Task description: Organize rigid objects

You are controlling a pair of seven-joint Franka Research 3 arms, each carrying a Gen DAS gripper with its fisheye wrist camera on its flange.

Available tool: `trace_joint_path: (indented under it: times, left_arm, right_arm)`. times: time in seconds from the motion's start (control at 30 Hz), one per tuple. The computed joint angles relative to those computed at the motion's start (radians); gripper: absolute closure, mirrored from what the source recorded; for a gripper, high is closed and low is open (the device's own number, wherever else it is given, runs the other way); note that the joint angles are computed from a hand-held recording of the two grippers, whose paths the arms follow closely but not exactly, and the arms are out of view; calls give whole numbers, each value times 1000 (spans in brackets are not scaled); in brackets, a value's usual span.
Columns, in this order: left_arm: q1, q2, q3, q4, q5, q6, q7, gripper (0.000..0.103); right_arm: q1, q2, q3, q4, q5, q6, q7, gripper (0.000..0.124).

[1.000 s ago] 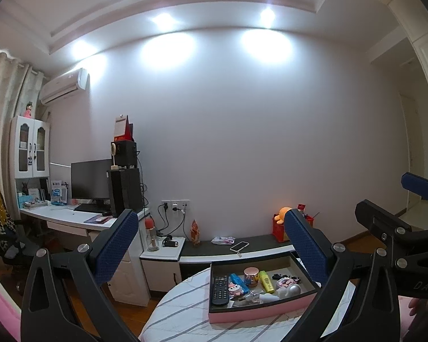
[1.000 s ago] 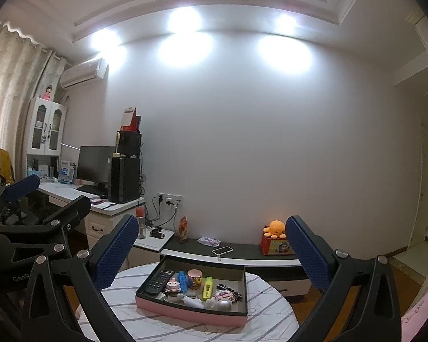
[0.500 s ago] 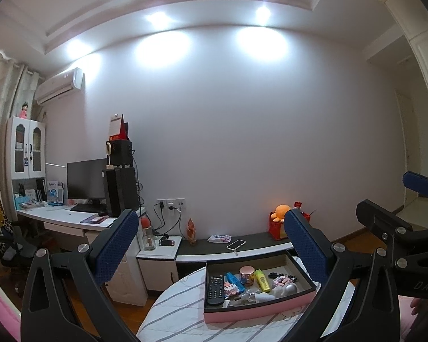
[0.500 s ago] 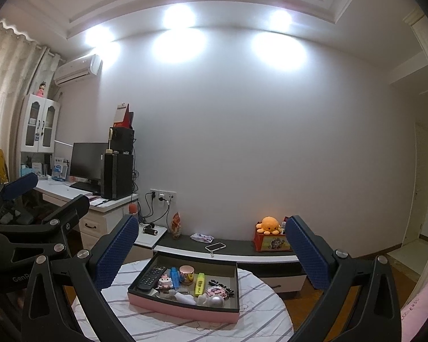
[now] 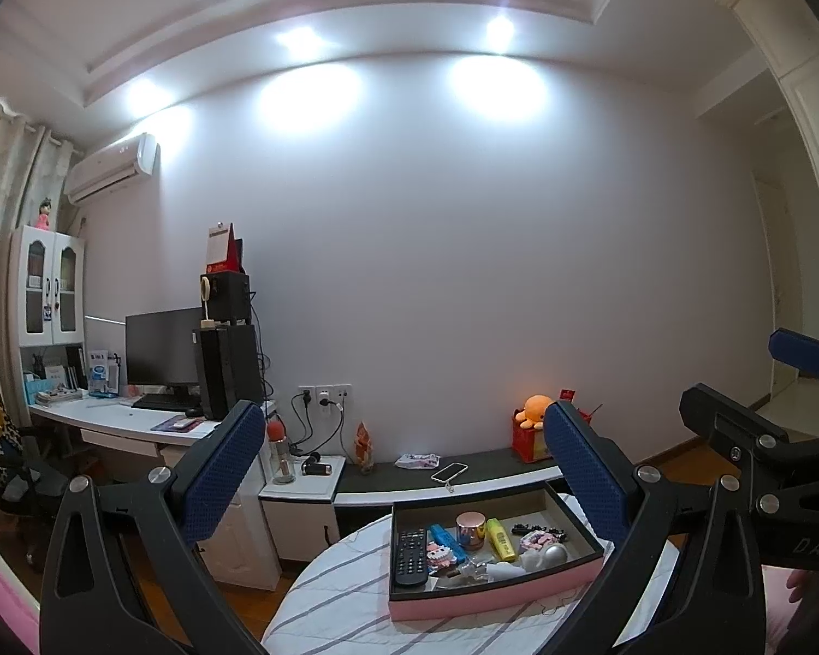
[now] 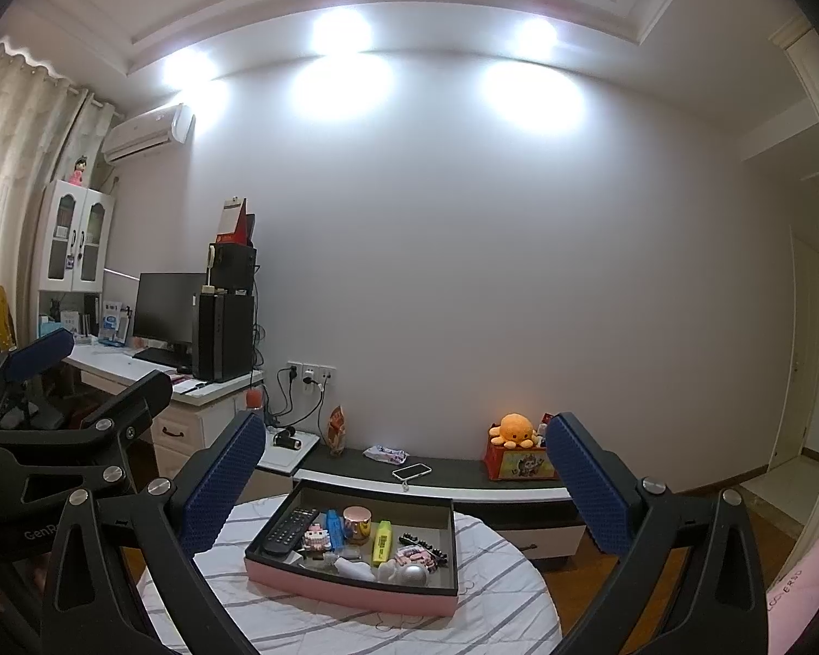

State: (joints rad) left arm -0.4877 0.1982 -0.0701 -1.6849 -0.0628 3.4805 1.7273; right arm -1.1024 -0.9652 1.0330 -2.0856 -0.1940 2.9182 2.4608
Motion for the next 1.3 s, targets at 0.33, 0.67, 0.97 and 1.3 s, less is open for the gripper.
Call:
trace_joint_path:
  times: [0.33,0.67,0.97,1.3]
  left_arm:
    - [-19,8,11,2,-50,24,41,0]
    - [-24,20,18,23,-47,0,29,1]
    - [-14,15,14,13,-27,1,11,1]
    - [-5,13,9,7,-11,-1,-1,1]
  right_arm:
    - [-6,-5,4,-4,2,8,4,21]
    - [-6,6,13,2,5,2,3,21]
    - [-3,6,13,6,3,-7,2,21]
    - [2,10,11,4,-2,-9,4,21]
